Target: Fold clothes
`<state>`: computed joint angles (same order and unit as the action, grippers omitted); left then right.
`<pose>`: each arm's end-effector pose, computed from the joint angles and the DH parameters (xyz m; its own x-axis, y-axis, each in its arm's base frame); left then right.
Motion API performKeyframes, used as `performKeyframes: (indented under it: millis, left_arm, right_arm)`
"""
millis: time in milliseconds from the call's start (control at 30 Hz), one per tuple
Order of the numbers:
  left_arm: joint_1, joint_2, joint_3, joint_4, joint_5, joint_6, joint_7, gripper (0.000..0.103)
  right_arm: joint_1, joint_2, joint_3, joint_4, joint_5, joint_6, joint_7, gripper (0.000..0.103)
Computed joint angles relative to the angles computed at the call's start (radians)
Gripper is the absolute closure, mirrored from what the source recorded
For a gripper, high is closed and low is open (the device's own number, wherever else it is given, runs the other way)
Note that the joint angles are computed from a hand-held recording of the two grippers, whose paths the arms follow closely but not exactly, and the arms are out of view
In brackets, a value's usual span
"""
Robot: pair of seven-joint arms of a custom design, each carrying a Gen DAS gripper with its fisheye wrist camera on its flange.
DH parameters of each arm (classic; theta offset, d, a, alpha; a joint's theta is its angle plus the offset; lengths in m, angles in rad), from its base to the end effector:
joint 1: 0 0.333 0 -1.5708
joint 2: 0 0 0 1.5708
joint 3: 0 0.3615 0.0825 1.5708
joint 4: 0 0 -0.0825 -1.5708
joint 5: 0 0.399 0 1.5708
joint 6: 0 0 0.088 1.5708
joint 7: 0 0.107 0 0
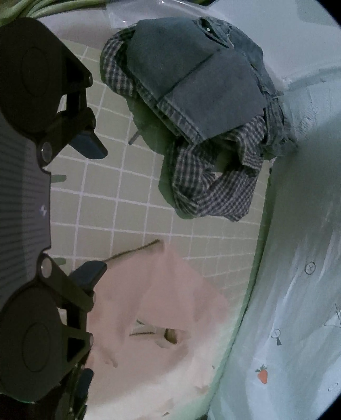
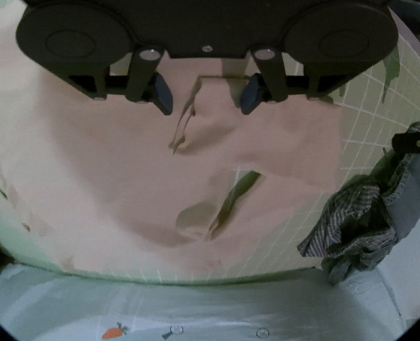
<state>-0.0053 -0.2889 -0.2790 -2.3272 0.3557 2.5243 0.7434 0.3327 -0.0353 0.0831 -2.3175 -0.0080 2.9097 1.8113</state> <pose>0.4754 -0.1535 0.5366 0.2802 -0.9595 0.0278 -0.8009 -0.2497 -0.5442 0.5118 0.2269 0.4641 0.2214 -0.9663 -0.1311 -0.8129 -0.1086 -0.5722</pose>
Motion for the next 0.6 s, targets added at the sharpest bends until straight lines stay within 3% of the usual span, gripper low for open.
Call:
performKeyframes:
  millis: [33,100,200,300,600]
  left_arm:
    - [0.001,-0.003,0.002,-0.002,-0.001,-0.008,0.0,0.018]
    - [0.003,-0.004,0.005,-0.005,-0.008,-0.016,-0.003,0.018]
    - [0.004,-0.001,0.008,-0.003,-0.015,-0.027,-0.003,0.018]
    - [0.005,0.012,0.002,0.013,-0.006,-0.039,-0.022,0.018]
    - [-0.033,0.085,-0.013,0.109,0.041,-0.084,-0.094,0.018]
  right_arm:
    - [0.0,0.004,0.001,0.003,-0.005,0.003,0.007,0.049]
    - [0.007,0.007,0.001,0.008,0.04,0.006,-0.046,0.072]
    - [0.01,0.003,0.004,0.01,0.035,0.013,-0.098,0.099]
    - [0.01,-0.01,0.004,0.001,-0.011,0.044,-0.124,0.1]
    - [0.032,-0.052,-0.067,-0.004,0.13,0.131,-0.293,0.101]
